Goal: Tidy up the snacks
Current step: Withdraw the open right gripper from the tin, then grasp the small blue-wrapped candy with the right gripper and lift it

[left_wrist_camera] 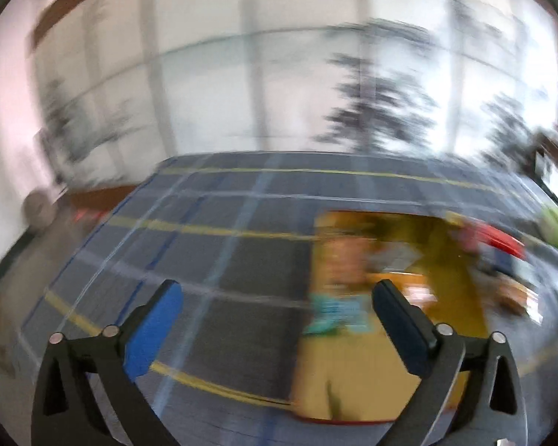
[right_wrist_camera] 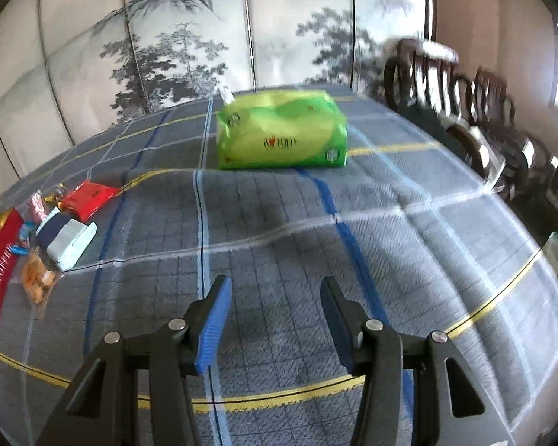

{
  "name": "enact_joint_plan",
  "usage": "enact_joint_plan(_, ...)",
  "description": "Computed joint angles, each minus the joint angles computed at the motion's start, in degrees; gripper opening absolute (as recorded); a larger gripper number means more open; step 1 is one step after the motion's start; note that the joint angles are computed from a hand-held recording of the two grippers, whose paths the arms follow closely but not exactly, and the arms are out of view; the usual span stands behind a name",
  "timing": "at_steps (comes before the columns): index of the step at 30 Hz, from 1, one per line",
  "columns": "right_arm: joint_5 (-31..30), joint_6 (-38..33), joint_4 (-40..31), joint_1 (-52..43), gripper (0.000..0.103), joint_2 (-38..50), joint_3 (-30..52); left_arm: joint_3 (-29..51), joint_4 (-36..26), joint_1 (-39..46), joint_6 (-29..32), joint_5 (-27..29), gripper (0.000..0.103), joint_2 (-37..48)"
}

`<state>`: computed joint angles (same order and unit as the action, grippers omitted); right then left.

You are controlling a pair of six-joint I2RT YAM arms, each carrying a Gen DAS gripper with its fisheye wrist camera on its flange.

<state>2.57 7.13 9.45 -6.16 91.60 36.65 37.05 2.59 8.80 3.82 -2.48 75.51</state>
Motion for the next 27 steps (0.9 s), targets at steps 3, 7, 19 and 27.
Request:
enact_joint_plan(3, -1.4, -1.7, 2.7, 0.9, 0.051, -1.8, -2.2, 6.0, -8.3, -8.9, -0.7, -2.6, 0.102, -1.4)
enact_joint_plan(7, -15.1, -4.1, 2.7, 4.4, 0.051, -5.5, -2.4, 11.6, -12.7, -14.7, -4.3, -3.1, 0.102, -0.8)
enact_joint_plan(19, -16.4, -35.1, -30.1, 30.3, 0.051, 25.4, 46.7, 15.2, -20.5, -9.2, -8.8, 4.0, 0.102, 0.1)
enact_joint_plan(27, -12.6, -45.8, -50.8, 33.0, 0.051, 45.5, 79.3, 15.5, -21.5, -2.6, -8.1, 8.5, 0.102, 3.0)
